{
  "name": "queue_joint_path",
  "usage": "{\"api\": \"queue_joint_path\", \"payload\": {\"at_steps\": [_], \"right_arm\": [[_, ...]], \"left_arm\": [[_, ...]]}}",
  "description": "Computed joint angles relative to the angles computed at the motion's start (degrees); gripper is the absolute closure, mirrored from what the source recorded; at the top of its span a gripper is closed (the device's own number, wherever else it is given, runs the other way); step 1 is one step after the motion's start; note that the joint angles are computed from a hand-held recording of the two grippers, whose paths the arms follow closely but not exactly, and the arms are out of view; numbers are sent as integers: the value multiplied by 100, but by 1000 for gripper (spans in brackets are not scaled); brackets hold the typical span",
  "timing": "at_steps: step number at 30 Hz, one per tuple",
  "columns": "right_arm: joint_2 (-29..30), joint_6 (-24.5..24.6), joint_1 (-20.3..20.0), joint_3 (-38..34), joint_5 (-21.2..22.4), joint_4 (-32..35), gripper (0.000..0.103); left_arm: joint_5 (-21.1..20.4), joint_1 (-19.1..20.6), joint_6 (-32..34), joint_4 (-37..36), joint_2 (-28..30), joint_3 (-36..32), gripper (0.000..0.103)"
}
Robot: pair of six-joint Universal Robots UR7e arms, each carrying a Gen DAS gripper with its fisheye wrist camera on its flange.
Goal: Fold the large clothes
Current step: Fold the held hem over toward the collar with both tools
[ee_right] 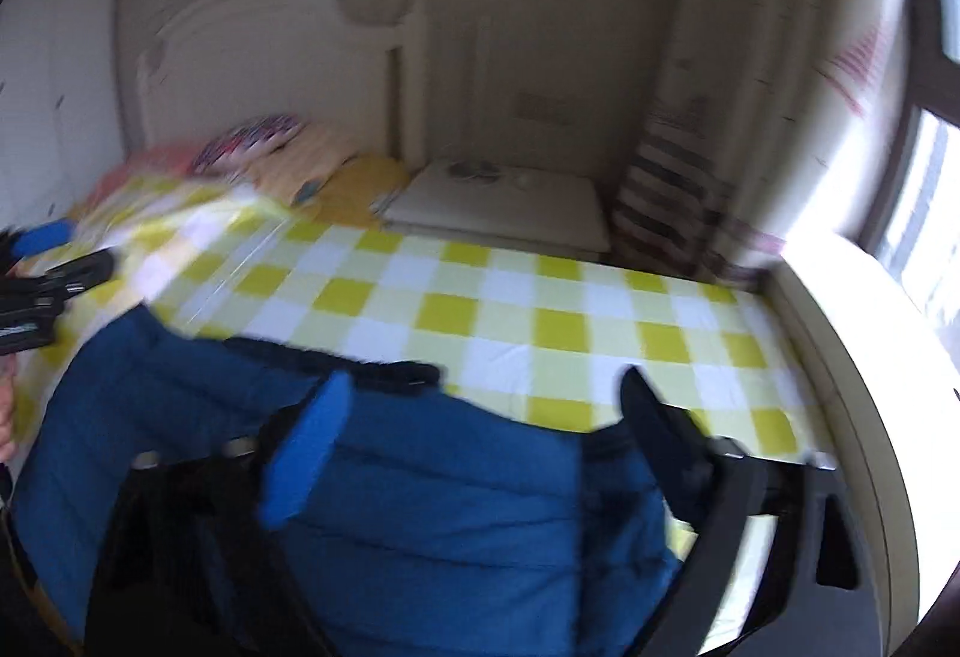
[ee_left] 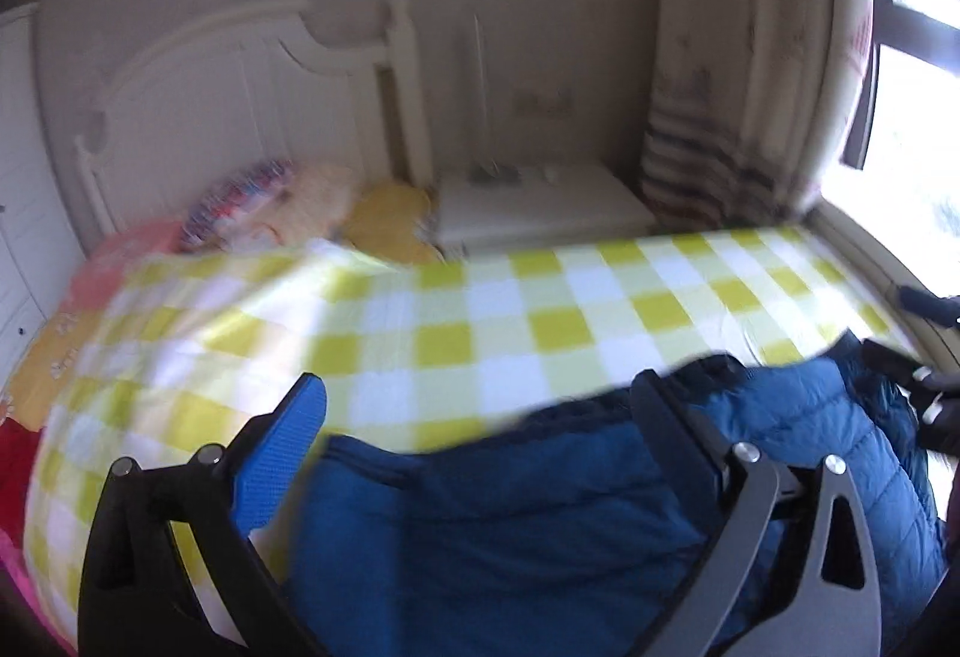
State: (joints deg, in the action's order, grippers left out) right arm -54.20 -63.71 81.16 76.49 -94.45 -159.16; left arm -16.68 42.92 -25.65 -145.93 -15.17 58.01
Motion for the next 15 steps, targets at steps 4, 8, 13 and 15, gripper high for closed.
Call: {"api": "queue_joint_path", "payload": {"at_steps": [4, 8, 13, 15], "right_arm": [[513, -298, 98, -106, -521, -266, 41], [965, 1, 11, -511, -1009, 315, 39], [927, -242, 20, -277, -1053, -129, 38], [1013, -201, 3, -412, -1024, -34, 37]], "left_arm": [[-29, 227, -372, 959, 470, -667, 3], [-777, 664, -711, 1859, 749, -1035, 2], [-927, 699, -492, 1085, 637, -664, 2], [-949, 714, -423, 943, 644, -634, 2]]}}
